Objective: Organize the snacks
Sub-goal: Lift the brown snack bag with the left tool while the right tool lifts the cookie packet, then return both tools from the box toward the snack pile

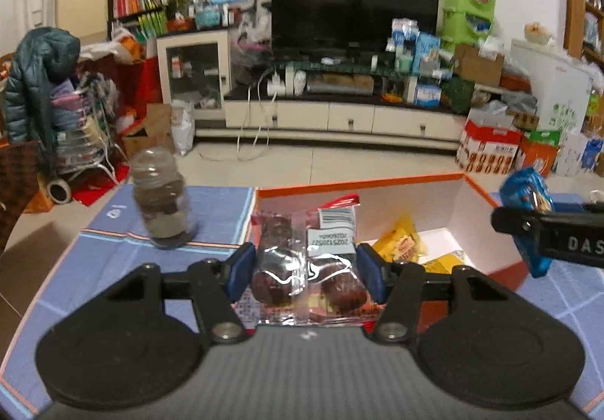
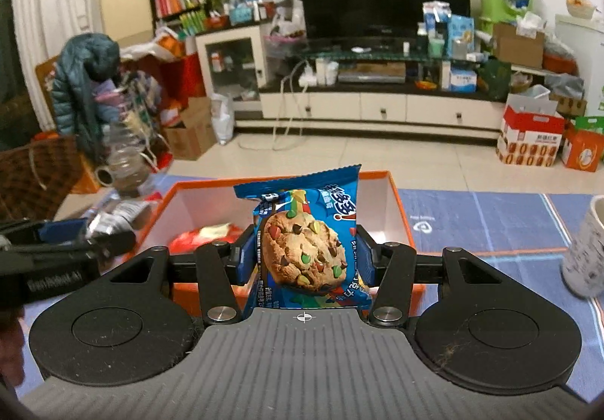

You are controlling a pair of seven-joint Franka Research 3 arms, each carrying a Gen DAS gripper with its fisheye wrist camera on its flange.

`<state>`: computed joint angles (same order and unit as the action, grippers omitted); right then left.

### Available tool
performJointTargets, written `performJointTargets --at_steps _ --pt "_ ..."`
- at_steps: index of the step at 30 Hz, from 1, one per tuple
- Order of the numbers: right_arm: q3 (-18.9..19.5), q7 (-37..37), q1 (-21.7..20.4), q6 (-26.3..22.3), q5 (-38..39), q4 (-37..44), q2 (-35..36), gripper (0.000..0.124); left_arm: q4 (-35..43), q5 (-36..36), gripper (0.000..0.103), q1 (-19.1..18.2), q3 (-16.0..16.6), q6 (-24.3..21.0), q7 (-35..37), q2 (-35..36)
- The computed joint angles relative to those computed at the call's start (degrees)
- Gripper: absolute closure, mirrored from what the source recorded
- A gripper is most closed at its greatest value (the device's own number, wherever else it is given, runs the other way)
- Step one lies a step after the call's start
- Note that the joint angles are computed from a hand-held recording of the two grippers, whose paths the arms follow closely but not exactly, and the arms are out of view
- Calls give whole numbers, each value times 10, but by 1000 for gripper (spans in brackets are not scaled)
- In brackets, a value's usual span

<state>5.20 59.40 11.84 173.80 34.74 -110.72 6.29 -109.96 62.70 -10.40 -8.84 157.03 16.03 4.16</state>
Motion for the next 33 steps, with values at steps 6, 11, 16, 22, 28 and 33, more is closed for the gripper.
performJointTargets --at_steps 6,11,16,22,28,33 --pt "-44 136 25 -65 -146 127 104 81 59 -26 11 -11 21 18 69 63" --pt "28 40 -45 -10 -31 45 40 69 -41 54 1 4 32 86 -18 -24" --pt "33 -229 -39 77 263 -122 -98 49 -171 0 1 26 -5 77 -66 -122" --pt "-128 -551 111 151 533 -194 -172 55 -232 -6 1 49 -67 54 -129 -173" --pt "-146 -632 70 35 534 -196 -136 55 -234 -28 1 36 -74 50 -80 -150" --pt "-117 -577 26 -67 358 -175 -87 59 -227 -61 1 29 -63 60 -37 -134"
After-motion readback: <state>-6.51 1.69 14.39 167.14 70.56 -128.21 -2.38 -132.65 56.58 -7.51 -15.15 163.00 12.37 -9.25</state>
